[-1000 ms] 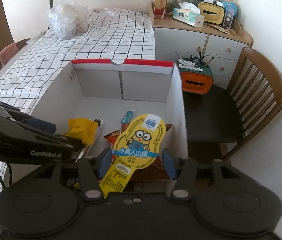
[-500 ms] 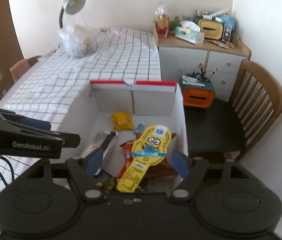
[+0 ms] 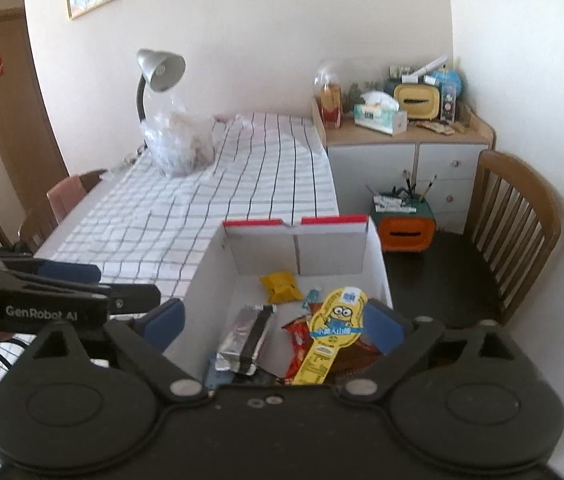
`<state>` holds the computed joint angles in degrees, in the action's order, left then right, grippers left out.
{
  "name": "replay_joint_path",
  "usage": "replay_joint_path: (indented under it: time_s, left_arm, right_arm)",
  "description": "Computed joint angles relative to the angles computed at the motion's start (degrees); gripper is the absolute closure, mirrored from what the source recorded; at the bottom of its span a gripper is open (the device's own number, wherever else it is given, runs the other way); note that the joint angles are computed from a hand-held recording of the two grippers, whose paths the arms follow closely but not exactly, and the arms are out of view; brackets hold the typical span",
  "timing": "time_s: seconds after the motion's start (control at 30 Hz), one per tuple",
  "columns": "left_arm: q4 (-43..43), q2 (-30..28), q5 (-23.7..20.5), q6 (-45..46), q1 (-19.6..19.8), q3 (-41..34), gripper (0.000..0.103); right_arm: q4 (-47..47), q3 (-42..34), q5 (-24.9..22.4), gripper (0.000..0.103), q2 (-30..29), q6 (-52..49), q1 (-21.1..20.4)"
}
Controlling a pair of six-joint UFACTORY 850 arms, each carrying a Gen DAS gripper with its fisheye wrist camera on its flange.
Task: Organize snacks
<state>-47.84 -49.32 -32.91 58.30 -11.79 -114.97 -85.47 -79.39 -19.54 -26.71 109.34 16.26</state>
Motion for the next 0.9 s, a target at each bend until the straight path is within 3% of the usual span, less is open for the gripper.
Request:
replay_joint_path:
  time_s: [0.3, 0.47, 0.63, 0.9]
  left_arm:
    - [-10.2, 4.3, 0.5, 11.6, 1.7, 6.2, 0.018]
    - [-16.7, 6.6, 1.0, 18.1, 2.2, 10.0, 0.002]
    - [-20.8, 8.2, 1.8, 23.4, 2.2, 13.0, 0.001]
    - [-20.9, 9.1, 0.2, 23.1, 2.7, 14.7, 0.001]
  right_arm:
    - [-6.5, 2.8, -1.4, 0.0, 2.4, 8.6, 1.4]
    - [-10.5, 4.6, -2.0, 0.0, 3.5, 14.5, 1.8]
    - [-17.0, 6.7, -2.8, 0.0, 4.7, 22.3, 2.2]
    - [-23.6, 9.2, -4.1, 0.0, 5.9, 31.1, 2.6]
